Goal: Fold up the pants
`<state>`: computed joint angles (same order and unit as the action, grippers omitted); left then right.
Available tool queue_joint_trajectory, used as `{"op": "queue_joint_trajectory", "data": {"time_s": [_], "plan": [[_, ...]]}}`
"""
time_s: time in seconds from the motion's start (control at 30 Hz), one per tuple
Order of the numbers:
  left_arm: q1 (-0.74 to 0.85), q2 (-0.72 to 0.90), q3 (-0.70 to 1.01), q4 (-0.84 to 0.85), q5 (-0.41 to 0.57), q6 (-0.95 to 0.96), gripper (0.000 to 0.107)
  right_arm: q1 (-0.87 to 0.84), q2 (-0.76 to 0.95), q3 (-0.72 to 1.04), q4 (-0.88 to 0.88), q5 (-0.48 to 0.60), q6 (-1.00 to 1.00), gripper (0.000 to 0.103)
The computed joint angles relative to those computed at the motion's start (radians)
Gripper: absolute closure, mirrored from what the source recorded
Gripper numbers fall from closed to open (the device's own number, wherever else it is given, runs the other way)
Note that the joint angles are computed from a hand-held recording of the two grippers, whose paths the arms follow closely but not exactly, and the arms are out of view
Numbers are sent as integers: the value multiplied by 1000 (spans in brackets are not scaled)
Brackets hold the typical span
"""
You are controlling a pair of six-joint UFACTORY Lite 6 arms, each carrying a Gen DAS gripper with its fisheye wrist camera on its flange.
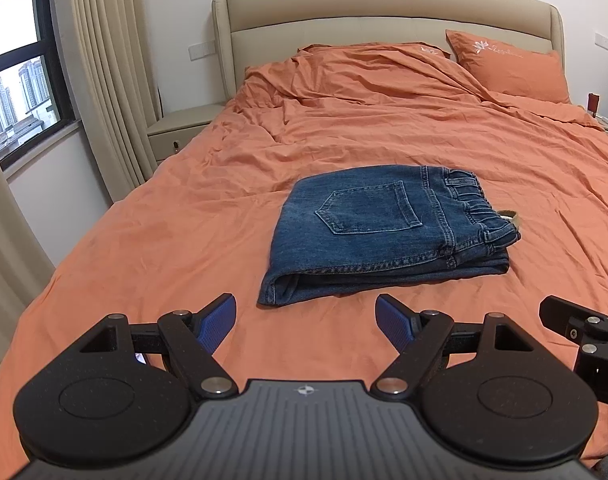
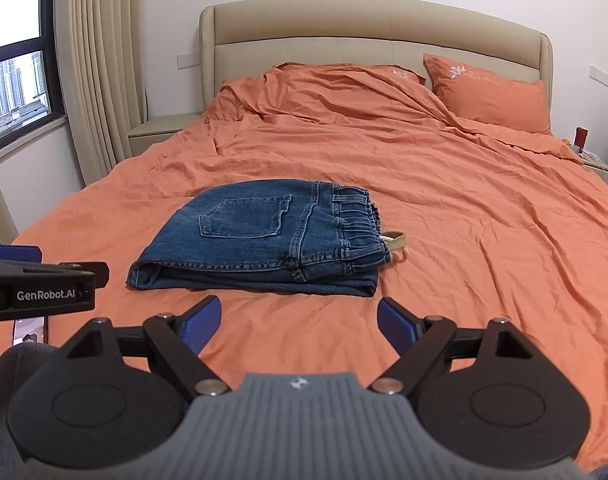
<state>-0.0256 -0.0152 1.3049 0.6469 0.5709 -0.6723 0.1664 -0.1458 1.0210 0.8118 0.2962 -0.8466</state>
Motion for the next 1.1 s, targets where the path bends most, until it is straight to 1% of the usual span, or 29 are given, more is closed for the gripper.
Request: {"op": "queue_joint_trajectory", "data": {"time_s": [0.67, 0.83, 1.1], "plan": [[-15, -2, -6, 3, -5, 2, 14, 3, -11, 1, -13, 9, 20, 22], [-19, -2, -6, 11, -1, -8, 14, -9, 0, 22, -16, 41, 31, 22], [-21, -3, -7, 14, 0, -12, 14, -20, 6, 31, -1, 56, 25, 22]]}}
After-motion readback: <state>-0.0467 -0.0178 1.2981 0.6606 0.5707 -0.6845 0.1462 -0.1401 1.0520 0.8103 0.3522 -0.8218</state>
